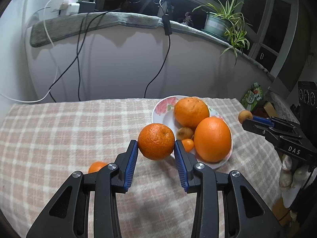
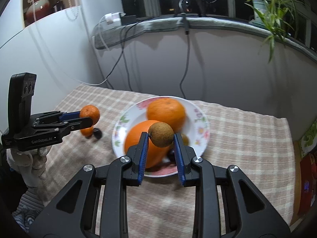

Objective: Organize fruits
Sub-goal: 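Carry the mandarin and the kiwi onto the plate with both grippers, then open both grippers and withdraw from the plate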

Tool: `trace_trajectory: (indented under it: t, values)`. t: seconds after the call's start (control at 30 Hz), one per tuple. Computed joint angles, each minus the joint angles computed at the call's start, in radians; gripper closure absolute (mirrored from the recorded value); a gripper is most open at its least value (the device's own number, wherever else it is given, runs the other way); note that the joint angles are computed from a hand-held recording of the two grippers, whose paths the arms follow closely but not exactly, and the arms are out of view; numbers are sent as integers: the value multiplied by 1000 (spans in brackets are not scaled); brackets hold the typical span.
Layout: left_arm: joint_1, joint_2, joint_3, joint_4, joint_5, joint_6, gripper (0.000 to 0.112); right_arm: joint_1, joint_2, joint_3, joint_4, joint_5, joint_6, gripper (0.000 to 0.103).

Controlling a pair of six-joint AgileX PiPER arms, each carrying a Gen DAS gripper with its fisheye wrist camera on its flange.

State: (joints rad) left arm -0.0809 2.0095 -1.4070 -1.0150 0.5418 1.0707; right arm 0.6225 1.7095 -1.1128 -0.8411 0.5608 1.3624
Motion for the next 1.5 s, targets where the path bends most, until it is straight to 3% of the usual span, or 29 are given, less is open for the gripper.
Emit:
trace_trajectory:
  t: [0.73, 1.5]
  values:
    - [-94, 172, -268, 243, 27, -259, 76, -201, 91, 14, 104, -147, -150, 76]
    - [-105, 196, -301, 280, 36, -292, 76, -224, 135, -31, 192, -156, -259, 76]
